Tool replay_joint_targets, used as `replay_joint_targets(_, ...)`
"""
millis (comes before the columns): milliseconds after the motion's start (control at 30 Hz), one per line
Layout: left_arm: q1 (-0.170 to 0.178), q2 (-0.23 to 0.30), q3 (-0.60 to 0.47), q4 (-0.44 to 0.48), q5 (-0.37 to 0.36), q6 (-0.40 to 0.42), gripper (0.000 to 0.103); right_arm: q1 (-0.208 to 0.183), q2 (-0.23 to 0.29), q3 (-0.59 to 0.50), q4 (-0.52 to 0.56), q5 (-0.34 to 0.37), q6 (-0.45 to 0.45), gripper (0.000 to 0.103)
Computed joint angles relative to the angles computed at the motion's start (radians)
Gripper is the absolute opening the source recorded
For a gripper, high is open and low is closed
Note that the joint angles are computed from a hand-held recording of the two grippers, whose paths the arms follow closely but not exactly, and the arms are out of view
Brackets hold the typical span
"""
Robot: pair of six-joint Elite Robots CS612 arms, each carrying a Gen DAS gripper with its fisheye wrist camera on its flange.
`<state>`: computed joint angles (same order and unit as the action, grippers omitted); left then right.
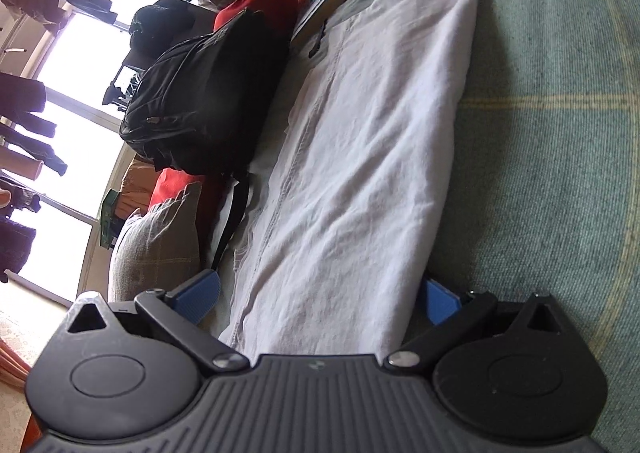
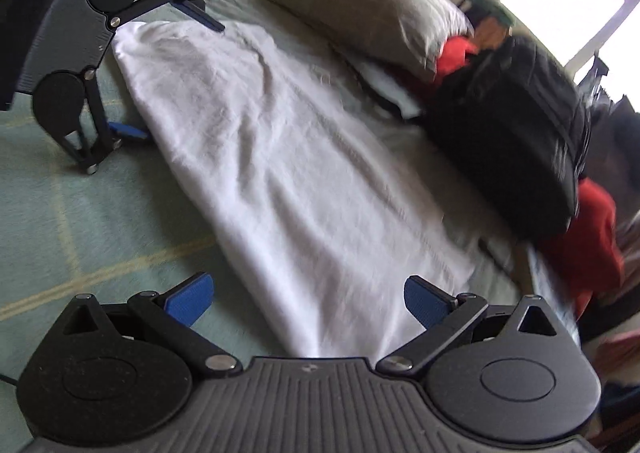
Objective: Fold clothes
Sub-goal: 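Roll both tools and bring them to the long edge of the white shirt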
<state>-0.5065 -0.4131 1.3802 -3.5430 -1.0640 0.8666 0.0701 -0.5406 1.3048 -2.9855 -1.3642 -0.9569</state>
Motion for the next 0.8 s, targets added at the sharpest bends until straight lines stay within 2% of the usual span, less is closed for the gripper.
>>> replay_joint_targets(167,-0.001,-0.005,0.014,-0.008,0.011,-0.027,0.102,-0.021,-0.060,0.076,0.112,-0.021,-0.005,0.103)
replay_joint_targets(367,-0.004,-0.008,0.029,-0.025,0.036,-0.039,0.102,0.020,0.025,0.032,-0.042,-0.118,0.001,0.103)
replay_joint_targets(533,0.000,-0.008,0.045,-0.060,0.062,-0.014,0.102,0.045,0.077,-0.011,-0.182,-0.096,-0.073,0.103)
replay_joint_targets(633,-0.003,-0.001,0.040,-0.086,0.065,0.023,0.102,0.060,0.112,-0.038,-0.274,-0.102,-0.129,0.103)
replay_joint_targets(800,-0.015,0.028,0.003,-0.138,0.052,0.158,0.102,0.082,0.167,-0.081,-0.422,-0.100,-0.224,0.103)
